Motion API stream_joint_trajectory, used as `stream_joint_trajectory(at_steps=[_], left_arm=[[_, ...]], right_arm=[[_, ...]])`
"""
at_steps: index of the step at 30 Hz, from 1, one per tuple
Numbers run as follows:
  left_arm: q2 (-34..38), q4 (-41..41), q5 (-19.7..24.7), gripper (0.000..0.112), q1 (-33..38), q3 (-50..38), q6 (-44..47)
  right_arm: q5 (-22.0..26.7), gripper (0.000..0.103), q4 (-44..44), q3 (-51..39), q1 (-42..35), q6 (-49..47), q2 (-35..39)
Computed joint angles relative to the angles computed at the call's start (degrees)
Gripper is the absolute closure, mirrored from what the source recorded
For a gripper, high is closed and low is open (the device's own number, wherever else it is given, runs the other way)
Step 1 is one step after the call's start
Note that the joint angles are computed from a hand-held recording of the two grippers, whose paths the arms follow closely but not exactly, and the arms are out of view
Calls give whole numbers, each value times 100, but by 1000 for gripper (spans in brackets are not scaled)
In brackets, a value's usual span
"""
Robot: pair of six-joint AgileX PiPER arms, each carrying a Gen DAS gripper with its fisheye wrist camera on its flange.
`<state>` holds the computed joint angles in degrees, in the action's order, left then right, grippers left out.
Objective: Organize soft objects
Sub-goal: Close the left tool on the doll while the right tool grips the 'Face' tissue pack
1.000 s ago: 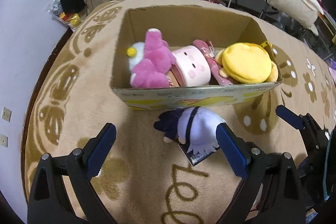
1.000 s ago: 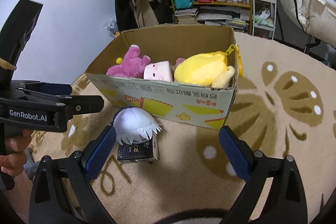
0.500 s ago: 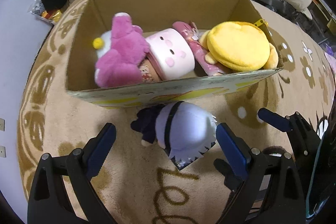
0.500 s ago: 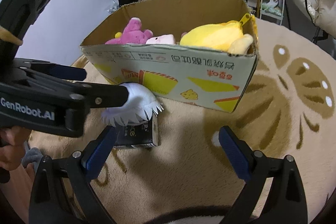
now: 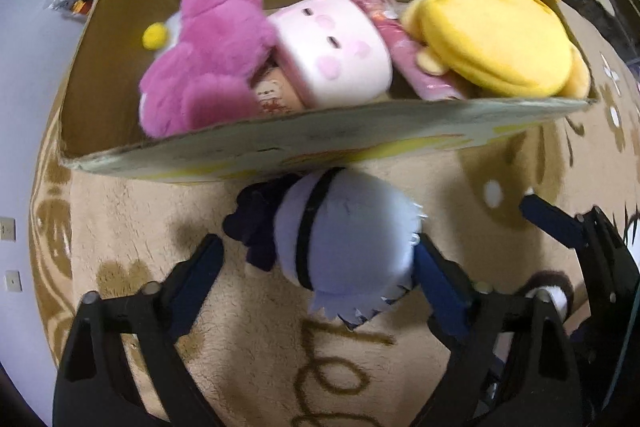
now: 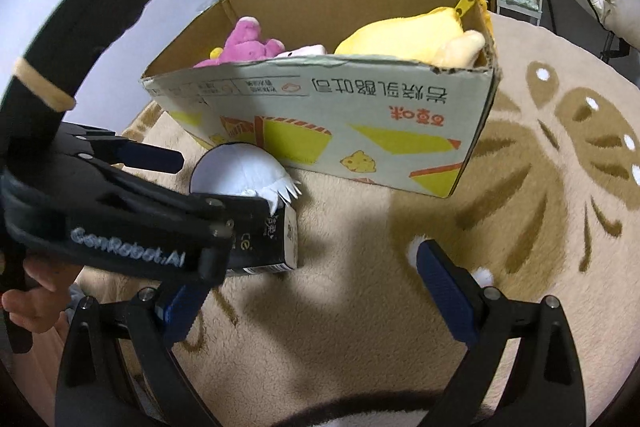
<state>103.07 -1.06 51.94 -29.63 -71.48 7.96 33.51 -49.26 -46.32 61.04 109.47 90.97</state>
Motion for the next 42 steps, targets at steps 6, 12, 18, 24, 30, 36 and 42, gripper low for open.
stream_joint_trajectory(at_steps=[6, 12, 18, 24, 30, 36, 42], left_arm=[[133, -472, 226, 49, 305, -152, 319], [277, 84, 211, 52, 355, -241, -216], [342, -149, 334, 52, 554, -378, -22], [210, -80, 399, 52, 594, -323, -102], [208, -273, 428, 52, 792, -348, 114], [205, -194, 377, 52, 793, -325, 161], [-66, -36, 265, 52, 574, -85, -85]], right_arm=[[-174, 1, 3, -43, -111, -73, 96], [-453, 1, -16, -237, -273, -185, 353], [-564, 1, 40, -563, -331, -428, 649], [-781, 1, 277, -837, -499, -871, 1024], [-829, 10, 696, -1086, -557, -1394, 1328], [-531, 38, 563, -1117, -494, -1164, 1282], [-414, 39, 304, -905, -471, -638, 1082]])
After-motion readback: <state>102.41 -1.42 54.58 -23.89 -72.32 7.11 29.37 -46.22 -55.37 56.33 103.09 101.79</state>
